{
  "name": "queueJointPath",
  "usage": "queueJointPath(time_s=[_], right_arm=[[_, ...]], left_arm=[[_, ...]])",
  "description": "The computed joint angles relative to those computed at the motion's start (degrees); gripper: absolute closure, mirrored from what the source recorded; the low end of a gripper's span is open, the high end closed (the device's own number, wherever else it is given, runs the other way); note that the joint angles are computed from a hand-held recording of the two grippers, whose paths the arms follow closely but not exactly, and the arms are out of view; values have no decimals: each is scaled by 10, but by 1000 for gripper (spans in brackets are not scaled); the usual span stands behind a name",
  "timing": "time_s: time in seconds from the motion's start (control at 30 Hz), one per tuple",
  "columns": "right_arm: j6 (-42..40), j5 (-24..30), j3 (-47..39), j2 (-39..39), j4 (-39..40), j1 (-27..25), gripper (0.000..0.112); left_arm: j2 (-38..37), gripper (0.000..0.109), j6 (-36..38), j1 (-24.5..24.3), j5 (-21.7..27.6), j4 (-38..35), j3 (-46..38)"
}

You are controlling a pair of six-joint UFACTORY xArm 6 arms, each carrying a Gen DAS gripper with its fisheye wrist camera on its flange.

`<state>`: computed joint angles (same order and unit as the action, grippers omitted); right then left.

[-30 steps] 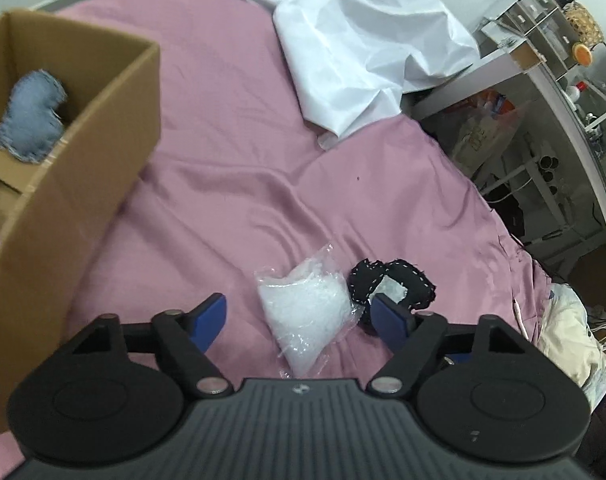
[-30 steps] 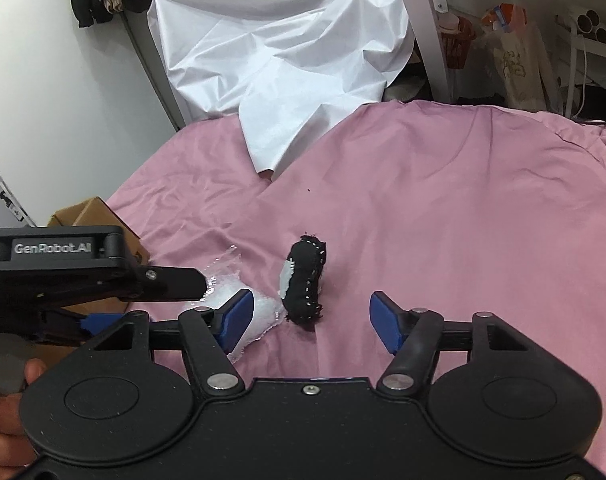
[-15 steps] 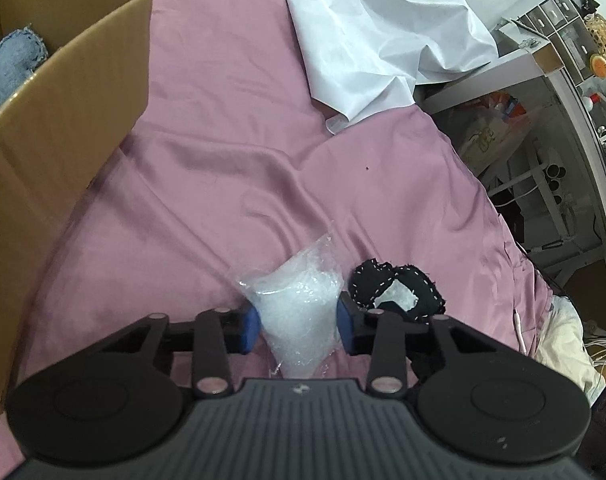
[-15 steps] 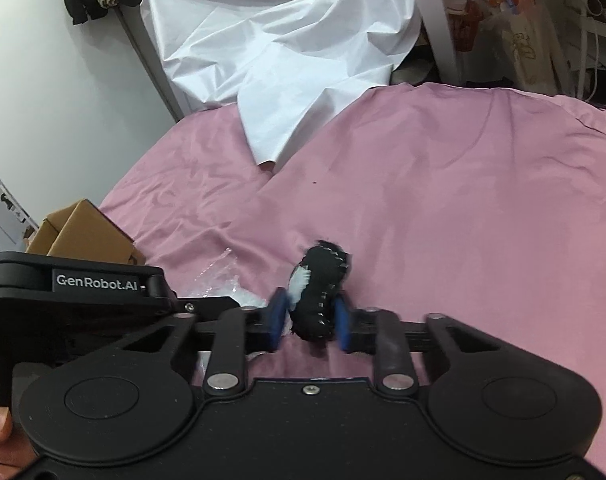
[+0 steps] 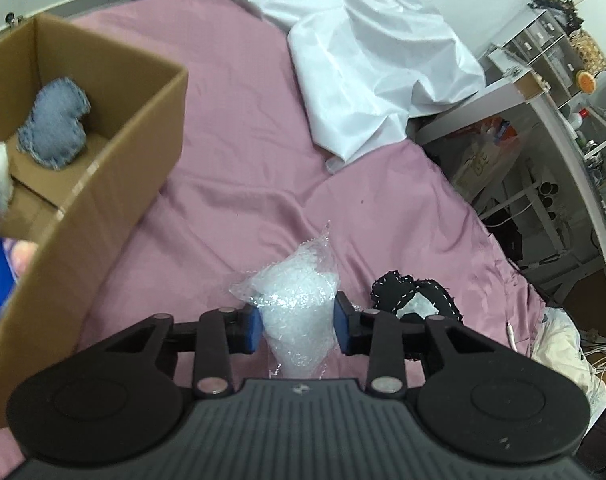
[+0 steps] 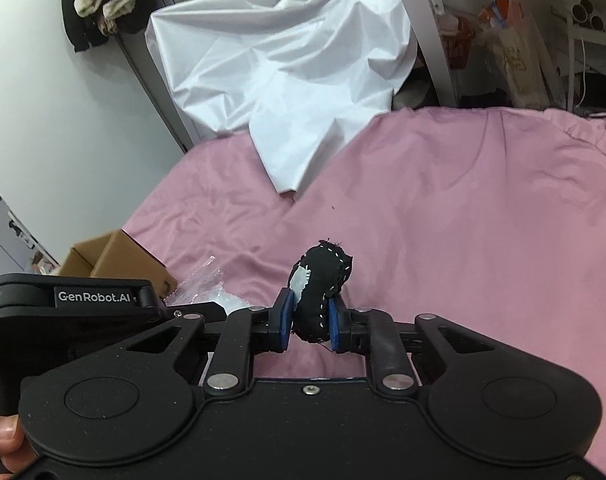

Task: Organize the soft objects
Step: 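Carry the plastic bag with the left tool while the right tool carries the black plush over the box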

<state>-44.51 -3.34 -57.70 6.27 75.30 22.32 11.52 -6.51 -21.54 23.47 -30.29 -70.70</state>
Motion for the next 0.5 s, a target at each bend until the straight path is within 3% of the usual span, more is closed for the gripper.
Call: queueJointPath(time_s=[0.5], right_arm=[[-238, -13, -51, -43, 235, 20, 94]], left_arm=[[-82, 74, 25, 25, -10, 19, 26]])
